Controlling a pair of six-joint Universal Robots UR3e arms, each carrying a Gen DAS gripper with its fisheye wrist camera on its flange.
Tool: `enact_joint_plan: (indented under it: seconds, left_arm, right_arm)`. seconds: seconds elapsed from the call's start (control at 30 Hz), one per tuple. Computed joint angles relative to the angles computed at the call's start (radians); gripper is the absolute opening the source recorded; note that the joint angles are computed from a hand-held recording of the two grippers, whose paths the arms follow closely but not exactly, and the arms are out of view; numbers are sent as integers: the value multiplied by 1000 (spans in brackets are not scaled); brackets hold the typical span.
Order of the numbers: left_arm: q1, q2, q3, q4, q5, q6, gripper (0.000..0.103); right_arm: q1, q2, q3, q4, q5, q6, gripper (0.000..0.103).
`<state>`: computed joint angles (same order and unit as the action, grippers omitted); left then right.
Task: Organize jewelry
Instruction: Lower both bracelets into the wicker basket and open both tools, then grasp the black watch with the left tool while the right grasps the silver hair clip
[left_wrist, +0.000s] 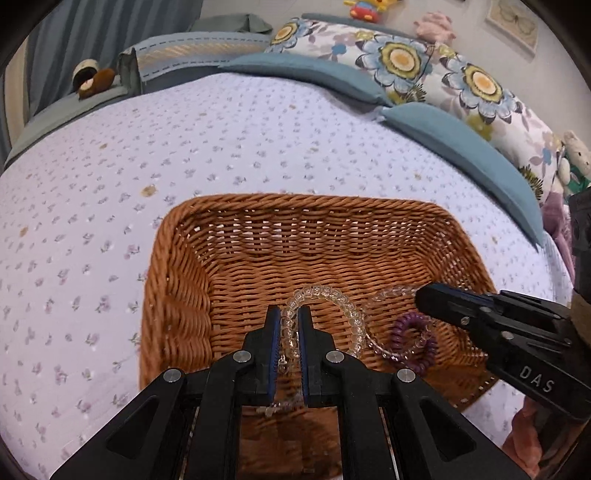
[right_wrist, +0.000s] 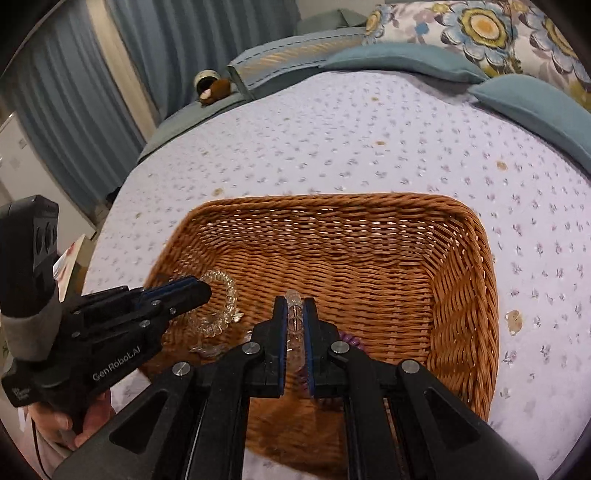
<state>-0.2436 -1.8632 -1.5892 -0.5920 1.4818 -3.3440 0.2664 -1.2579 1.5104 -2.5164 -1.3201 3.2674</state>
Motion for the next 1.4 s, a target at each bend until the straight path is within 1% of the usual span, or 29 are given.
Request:
enact_joint_plan:
  seconds: [0.27,0.37,0.4,0.43,0.53,0.67,0.73,0.83,0.93,1.03,1.07,1.13,1.2,1.23,1.27,1.3,1.33,1.4]
  left_arm:
    - [3,-45,19,5,-1,-9,10]
    - [7,-21,-2,4,-5,-19,20]
    - [10,-4,-19,16,-12,-20,25]
    - [10,16,-36,25,-14,-20,30]
    - [-1,107,-100,45,3,-27,37]
    - [-15,277,-205,46,-2,-35,39]
    - [-30,373,-257,28,4,-43,39]
    - [-62,524,-329,-15,19,-65,39]
    - [-101,680,-400,-75,43,-94,39]
    - [-162,837,-470,-152,70,-149,39]
    - [-183,861,-480,-167,87,-165,39]
    - [-264,920,-507,-211,149,-224,39]
    - [-395,961,-535,-245,240,-318,39]
    - [-439,967,-545,-252,270,-352,39]
    - [-509,965,-553,-261,317,-406,39]
    - [-589,963,-567,-272,360,-467,39]
    - [-627,963,-581,-275,393,-502,39]
    - [-752,947,-610,-283,455,-627,39]
  right_arm:
    - [-5,23,-4,0,-35,1,11]
    - [-28,-13,25,4,7,3,20]
    - [-33,-30,41,-4,16,5,27]
    - [-36,-58,65,-16,19,6,31]
    - [-44,-169,150,-45,35,4,32]
    - [-39,-324,249,-44,29,0,32]
    - [-35,-422,311,-33,33,-2,32]
    - [2,-546,383,-9,-4,0,32]
    - [66,-672,458,23,-67,9,32]
    - [121,-809,556,61,-109,36,32]
    - [141,-858,594,75,-118,56,32]
    - [168,-956,666,109,-119,90,32]
    - [221,-1024,723,131,-154,137,32]
    - [254,-1059,753,147,-173,163,32]
    - [290,-1083,776,161,-196,194,32]
    - [319,-1092,789,167,-215,219,32]
    - [364,-1096,808,165,-244,256,32]
    - [463,-1073,828,149,-311,325,32]
